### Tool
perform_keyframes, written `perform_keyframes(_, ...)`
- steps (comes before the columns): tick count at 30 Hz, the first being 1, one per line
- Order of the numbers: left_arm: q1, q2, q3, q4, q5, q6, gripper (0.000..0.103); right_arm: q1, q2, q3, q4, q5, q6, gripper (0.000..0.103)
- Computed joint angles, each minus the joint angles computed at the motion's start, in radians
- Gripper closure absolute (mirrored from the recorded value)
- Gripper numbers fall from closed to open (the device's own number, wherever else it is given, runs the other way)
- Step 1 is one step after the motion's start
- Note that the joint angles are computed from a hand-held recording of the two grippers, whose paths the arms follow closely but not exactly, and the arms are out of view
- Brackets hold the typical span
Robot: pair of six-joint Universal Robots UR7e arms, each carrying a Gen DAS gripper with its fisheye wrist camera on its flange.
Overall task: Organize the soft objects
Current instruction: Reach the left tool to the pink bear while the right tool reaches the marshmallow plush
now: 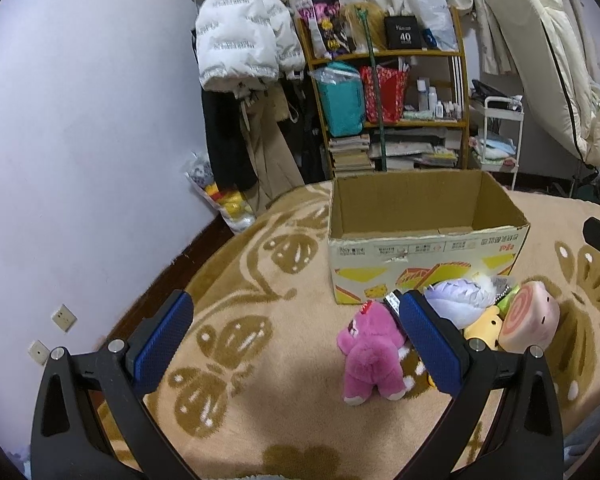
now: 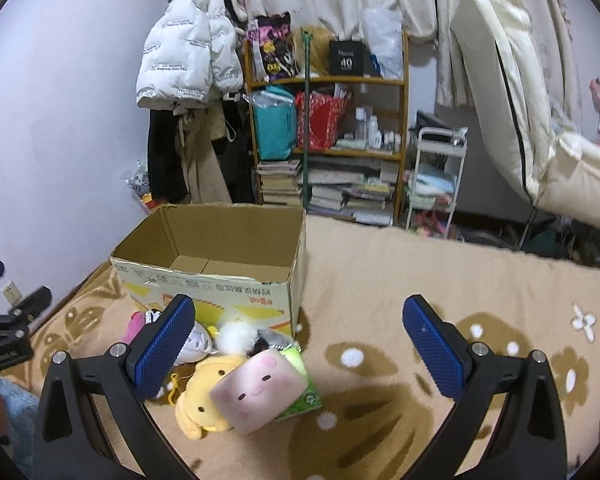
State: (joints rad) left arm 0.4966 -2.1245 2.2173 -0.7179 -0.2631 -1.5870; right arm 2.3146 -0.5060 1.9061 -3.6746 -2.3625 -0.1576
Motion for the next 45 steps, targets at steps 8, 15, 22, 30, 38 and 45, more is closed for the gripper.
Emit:
perform_keyframes(8, 0.161, 0.005, 0.073, -0.585, -0.042, 0.532, 0.001, -0.031, -0.040, 0.010, 0.202, 0.064, 0.161, 0.000)
perform_keyframes(15, 0.277, 0.070, 0.095, -0.865, -0.110, 0.739, 0.001, -0.061, -0.038, -0.024, 0.374, 0.110, 0.221, 0.000)
perform_keyframes(22, 0.370, 0.143, 0.100, -1.049, -0.174, 0.873, 0.001, -0.083, -0.040, -0.039, 0.517, 0.169, 0.267, 0.000)
perform_keyframes(30, 0.450, 0.218, 0.094, -1.151, -0.234, 0.961, 0.001, -0.118, -0.037, -0.052, 0.600, 0.214, 0.293, 0.016)
perform_keyframes(38, 0.510, 0.287, 0.084, -1.215, -0.273, 1.020, 0.001, -0.135, -0.037, -0.052, 0.608, 0.227, 0.291, 0.027)
perform_keyframes(45, 0.567, 0.335, 0.073, -1.274, -0.294, 1.069, 0.001, -0.154, -0.026, -0.061, 0.605, 0.243, 0.283, 0.029)
